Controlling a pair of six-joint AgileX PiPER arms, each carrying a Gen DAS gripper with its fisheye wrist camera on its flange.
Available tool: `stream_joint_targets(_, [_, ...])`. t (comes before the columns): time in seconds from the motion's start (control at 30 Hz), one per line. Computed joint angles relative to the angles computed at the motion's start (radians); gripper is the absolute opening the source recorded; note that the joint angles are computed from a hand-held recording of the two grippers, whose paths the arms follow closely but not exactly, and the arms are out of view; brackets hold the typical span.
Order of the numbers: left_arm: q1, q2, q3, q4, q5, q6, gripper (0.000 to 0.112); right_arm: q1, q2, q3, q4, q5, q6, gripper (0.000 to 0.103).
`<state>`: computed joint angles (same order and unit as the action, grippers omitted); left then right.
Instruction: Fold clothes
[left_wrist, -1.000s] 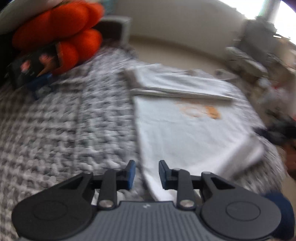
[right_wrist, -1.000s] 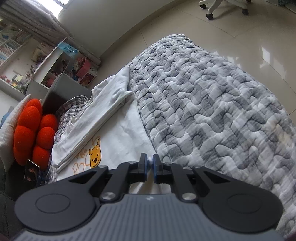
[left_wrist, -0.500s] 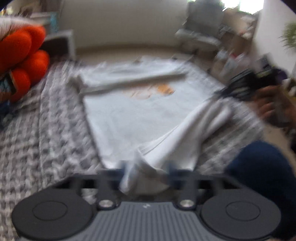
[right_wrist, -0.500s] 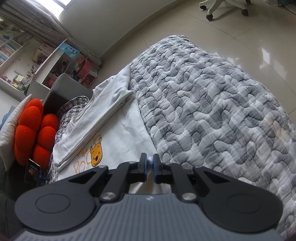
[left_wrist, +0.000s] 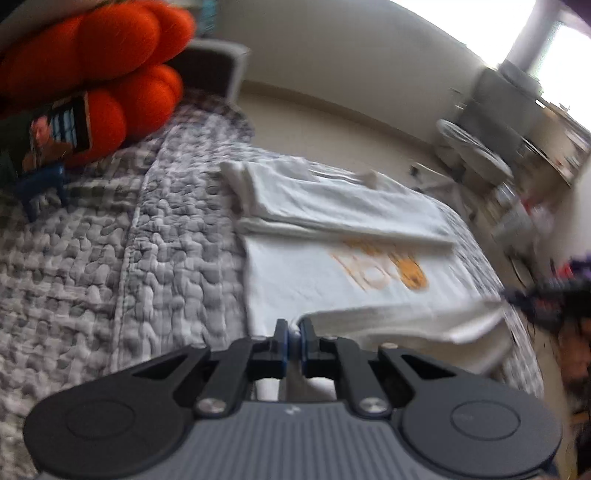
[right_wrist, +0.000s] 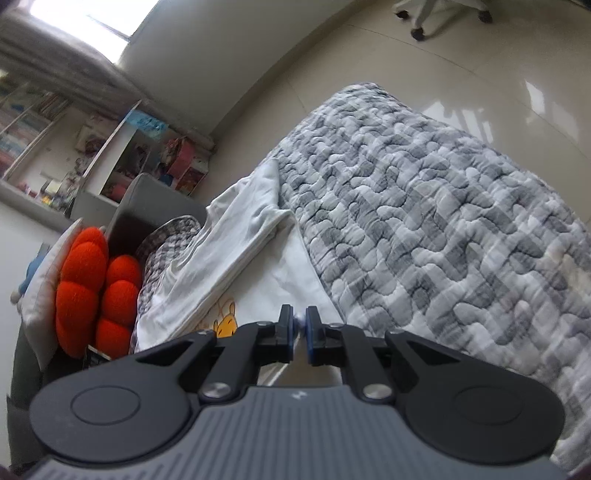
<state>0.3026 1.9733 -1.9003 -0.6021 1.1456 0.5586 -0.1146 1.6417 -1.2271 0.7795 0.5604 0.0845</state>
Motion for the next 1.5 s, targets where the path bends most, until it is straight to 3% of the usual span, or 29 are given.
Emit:
stream_joint_targets(0.2, [-0.041,0.108,-0.076,0.075,-0.054,-0.153,0.008,-0.072,0.009,0.040,0.180,0.026,-0.092,0.016])
stream_joint_targets(0.23, [-0.031,0.107,-0.070,0.057,-0.055,-0.158,0.010,-0.084,0.003,0.050,0.202,0.031,-0.116,0.016])
stream_joint_targets(0.27, [-0.019,0.105,-0.069,0.042,-0.056,-0.160,0.018,-0.097,-0.004,0.061,0.224,0.037,-0.140,0.016])
stream_joint_targets(0.3, [-0.008,0.105,-0.068,0.027,-0.057,-0.163,0.026,-0.104,-0.014,0.066,0.214,0.037,-0.161,0.016])
stream_joint_targets(0.43, [0.036,0.057,-0.013,-0.035,-0.075,-0.085,0.027,-0.110,-0.062,0.086,0.143,0.014,-0.322,0.019])
stream_joint_targets(0.5, [0.054,0.031,0.023,-0.075,-0.069,-0.018,0.037,-0.083,-0.078,0.083,0.078,-0.004,-0.416,0.022])
stream_joint_targets(0.57, [0.055,0.007,0.072,-0.105,-0.059,0.080,0.046,-0.039,-0.086,0.072,-0.005,-0.018,-0.510,0.039])
stream_joint_targets(0.6, [0.045,-0.009,0.106,-0.099,-0.074,0.125,0.049,-0.014,-0.086,0.068,-0.040,-0.024,-0.558,0.041])
stream_joint_targets(0.83, [-0.025,-0.038,0.227,-0.044,-0.213,0.237,0.048,0.207,-0.005,0.025,-0.538,-0.124,-0.578,0.041])
stream_joint_targets(0.93, [-0.036,-0.039,0.239,-0.033,-0.233,0.260,0.035,0.253,0.041,0.003,-0.675,-0.138,-0.529,0.041])
stream_joint_targets(1.0, [-0.038,-0.050,0.254,-0.026,-0.254,0.260,0.016,0.249,0.058,-0.005,-0.655,-0.146,-0.539,0.030])
stream_joint_targets(1.03, [-0.037,-0.054,0.259,-0.026,-0.261,0.260,0.015,0.243,0.051,-0.001,-0.632,-0.151,-0.537,0.002])
stream_joint_targets(1.23, [0.010,-0.037,0.236,-0.138,-0.200,0.296,0.013,0.195,-0.041,0.097,-0.337,-0.265,-0.613,0.003])
stream_joint_targets(1.3, [0.008,-0.017,0.211,-0.128,-0.190,0.257,0.029,0.174,-0.027,0.089,-0.257,-0.269,-0.605,0.003])
stream_joint_targets(1.37, [0.015,-0.003,0.196,-0.147,-0.167,0.255,0.037,0.158,-0.004,0.075,-0.240,-0.260,-0.546,0.003])
stream_joint_targets(1.47, [0.003,-0.010,0.210,-0.141,-0.203,0.269,0.036,0.140,0.027,0.059,-0.193,-0.231,-0.488,0.003])
stream_joint_targets(1.5, [-0.005,-0.015,0.218,-0.131,-0.224,0.272,0.029,0.134,0.035,0.057,-0.168,-0.222,-0.481,0.003])
